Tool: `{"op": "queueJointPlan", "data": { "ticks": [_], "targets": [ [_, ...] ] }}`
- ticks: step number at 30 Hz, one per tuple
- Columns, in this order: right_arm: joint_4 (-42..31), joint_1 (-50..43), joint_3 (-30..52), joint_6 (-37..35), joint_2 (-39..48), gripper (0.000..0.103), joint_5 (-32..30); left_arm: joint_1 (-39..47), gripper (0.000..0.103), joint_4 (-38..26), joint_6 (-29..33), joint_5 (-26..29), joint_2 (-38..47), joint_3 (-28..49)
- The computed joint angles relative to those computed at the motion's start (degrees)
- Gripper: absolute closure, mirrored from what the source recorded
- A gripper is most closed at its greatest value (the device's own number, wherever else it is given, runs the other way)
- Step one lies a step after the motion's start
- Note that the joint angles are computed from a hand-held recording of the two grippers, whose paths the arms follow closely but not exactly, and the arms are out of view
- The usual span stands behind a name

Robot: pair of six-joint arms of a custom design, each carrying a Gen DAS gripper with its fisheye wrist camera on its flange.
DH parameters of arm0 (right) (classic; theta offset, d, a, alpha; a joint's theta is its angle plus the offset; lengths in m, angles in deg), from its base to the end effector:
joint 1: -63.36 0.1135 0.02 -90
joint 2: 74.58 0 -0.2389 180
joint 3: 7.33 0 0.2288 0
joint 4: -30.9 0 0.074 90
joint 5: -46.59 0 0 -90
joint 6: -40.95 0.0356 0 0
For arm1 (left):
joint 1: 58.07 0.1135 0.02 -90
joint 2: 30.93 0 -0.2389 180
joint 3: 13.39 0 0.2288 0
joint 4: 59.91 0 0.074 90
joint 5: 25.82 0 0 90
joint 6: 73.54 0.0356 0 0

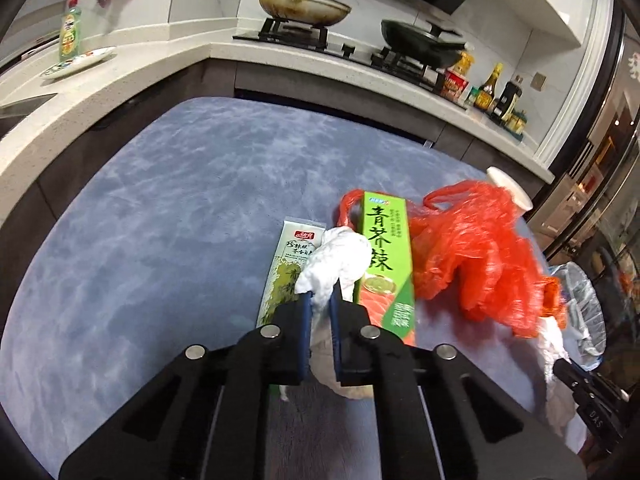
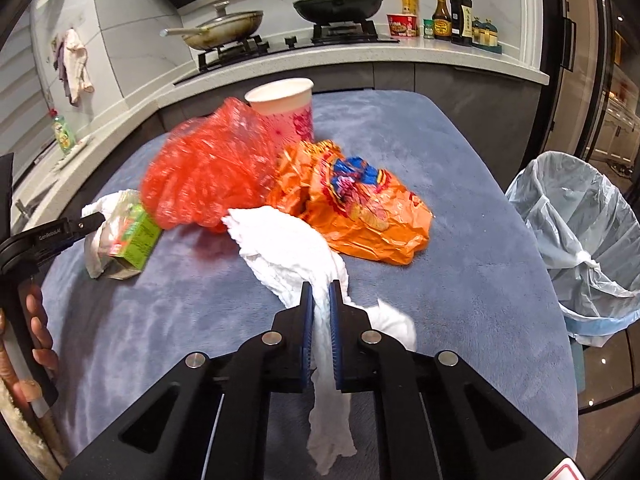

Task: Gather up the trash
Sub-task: 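Grasp a white tissue with each tool and lift toward the bin, then carry both tissues over the bin and open both tools to drop them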

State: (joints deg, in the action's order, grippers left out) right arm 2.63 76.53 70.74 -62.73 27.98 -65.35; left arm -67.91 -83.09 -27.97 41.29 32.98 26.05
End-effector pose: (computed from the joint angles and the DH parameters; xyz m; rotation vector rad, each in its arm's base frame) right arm 0.3328 0.0915 0.1666 -0.7251 2.3480 0.4716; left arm 0.1946 -0.0197 0.1544 -0.8607 2.1541 0.0081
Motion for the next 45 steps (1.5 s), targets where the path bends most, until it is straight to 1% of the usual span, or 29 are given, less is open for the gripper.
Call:
{"op": "queueJointPlan", "data": {
  "ticks": [2, 5, 8, 9, 12, 14, 17, 21, 26, 31, 37, 41, 43, 45],
  "targets": [
    [-0.63, -0.48, -1.08, -0.1, -2.13, 0.095, -1.22, -2.86, 0.095, -4.41, -1.72, -2.04, -4.2, 0.26],
    [-1.77, -1.62, -2.61, -0.62, -5.38, 0.095, -3.0, -10.4, 0.095, -13.04, -5.75, -7.35, -9.24, 2.59],
    [-3.86, -3.62, -3.56, -1.41, -8.54, 0.095, -5.4, -17.16, 0.095, -18.7, -9.49, -10.8, -11.09, 5.16],
    [-4.88, -4.55, -3.67, -1.74, -9.63, 0.095, -6.38, -20.85, 0.095, -20.73, -11.4, -12.57, -10.63, 6.72],
    [-7.76, -7.88, -3.35, -2.61, -12.08, 0.095, -9.46, -28.55, 0.095, -23.58, -15.5, -15.74, -7.59, 10.71],
    [-9.56, -10.27, -2.8, -3.16, -13.16, 0.095, -11.29, -32.49, 0.095, -23.47, -16.84, -16.76, -5.06, 13.15],
    [-11.83, -14.27, -1.77, -3.99, -14.49, 0.095, -14.03, -36.66, 0.095, -21.71, -16.88, -17.51, -0.09, 17.36],
    [-13.82, -19.68, 0.87, -4.98, -14.36, 0.095, -16.52, -38.69, 0.095, -17.71, -13.13, -16.55, 6.97, 23.18],
    [-14.86, -25.94, 5.55, -5.39, -11.17, 0.095, -18.46, -38.08, 0.095, -11.61, -6.61, -13.12, 17.16, 31.56],
    [-14.09, -30.75, 11.95, -5.66, -5.27, 0.095, -18.33, -36.37, 0.095, -6.97, 0.71, -8.34, 29.66, 43.99],
    [-13.71, -33.85, 22.11, -4.18, 3.58, 0.095, -17.46, -33.87, 0.095, -6.51, 6.77, -1.94, 45.69, 63.05],
    [-14.15, -34.43, 31.07, -2.69, 11.39, 0.095, -15.09, -32.75, 0.095, -9.06, 9.85, 0.17, 56.2, 77.56],
    [-14.35, -34.3, 35.68, -1.46, 15.48, 0.095, -14.02, -31.76, 0.095, -10.88, 11.17, 2.73, 62.48, 86.52],
    [-14.13, -34.03, 38.65, -1.17, 18.21, 0.095, -12.79, -30.73, 0.095, -13.73, 11.94, 4.76, 68.43, 95.7]
  ]
}}
